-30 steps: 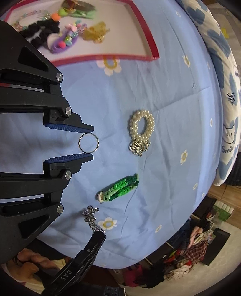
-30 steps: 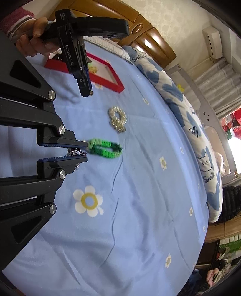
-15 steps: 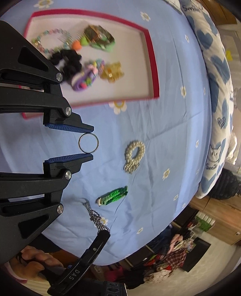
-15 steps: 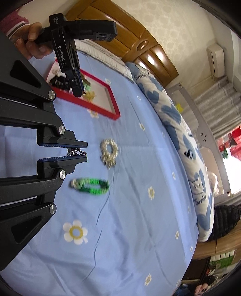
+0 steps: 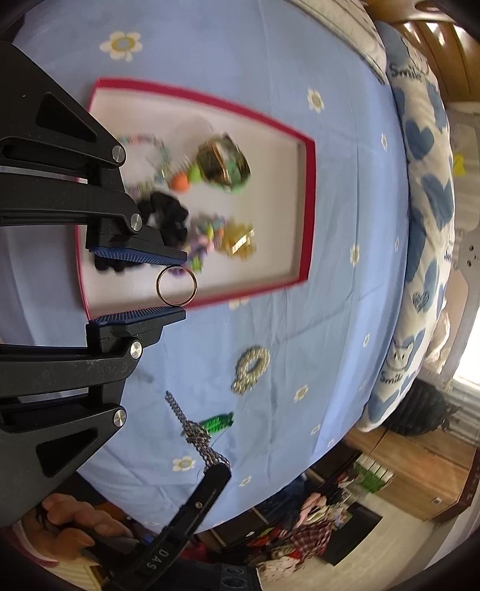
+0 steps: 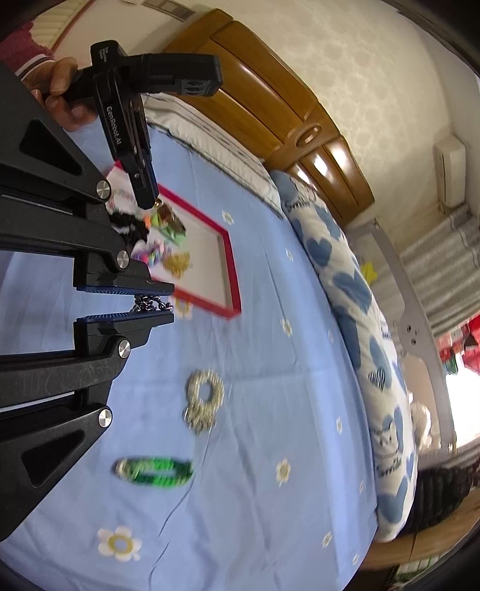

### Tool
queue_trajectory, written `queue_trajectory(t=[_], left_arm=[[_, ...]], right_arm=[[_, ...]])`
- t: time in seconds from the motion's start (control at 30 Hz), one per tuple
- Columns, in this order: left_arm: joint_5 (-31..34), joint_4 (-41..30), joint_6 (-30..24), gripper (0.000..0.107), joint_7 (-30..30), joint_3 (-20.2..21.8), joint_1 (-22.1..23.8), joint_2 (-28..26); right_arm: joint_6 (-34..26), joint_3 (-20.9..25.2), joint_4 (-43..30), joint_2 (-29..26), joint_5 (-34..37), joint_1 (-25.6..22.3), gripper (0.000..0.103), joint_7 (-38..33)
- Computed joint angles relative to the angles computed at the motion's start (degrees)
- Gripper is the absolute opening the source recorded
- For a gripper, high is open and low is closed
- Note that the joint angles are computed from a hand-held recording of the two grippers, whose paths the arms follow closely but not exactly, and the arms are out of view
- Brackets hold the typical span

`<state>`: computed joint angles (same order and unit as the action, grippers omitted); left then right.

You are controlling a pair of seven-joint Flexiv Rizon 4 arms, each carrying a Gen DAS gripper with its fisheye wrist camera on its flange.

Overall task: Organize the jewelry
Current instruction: 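Carry the ring and chain with both tools into the red box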

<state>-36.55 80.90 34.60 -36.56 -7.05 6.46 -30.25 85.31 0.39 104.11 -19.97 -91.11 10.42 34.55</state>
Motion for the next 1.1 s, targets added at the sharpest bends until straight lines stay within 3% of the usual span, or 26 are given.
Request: queue_trajectory(t=[0.2,0.43,0.77,1.1], left_arm=[[0.71,-1.81,0.76,0.021,-1.85,1.01,1.47,-1.50],[2.38,-3.58,1.19,0.021,-4.06,1.35,2.62,-3.18],[5.68,-4.91,2.05,0.021,-5.69,1.64,2.61,-5.50],[8.20,-5.31,2.45,0.021,-7.29,2.03,2.60,-6.93]], right_arm=[[2.46,-0.93,-5.35,-3.73,3.21,2.12,0.008,-4.69],[4.70,-2.61,-10.89,-8.39,12.95,6.28,0.008,-14.89],[2.82,4.20,-15.95,-15.27,32.37,6.50,0.008,-34.60],[-0.48,9.84,-17.83,-19.43,44.91,5.96,0.008,-46.33]])
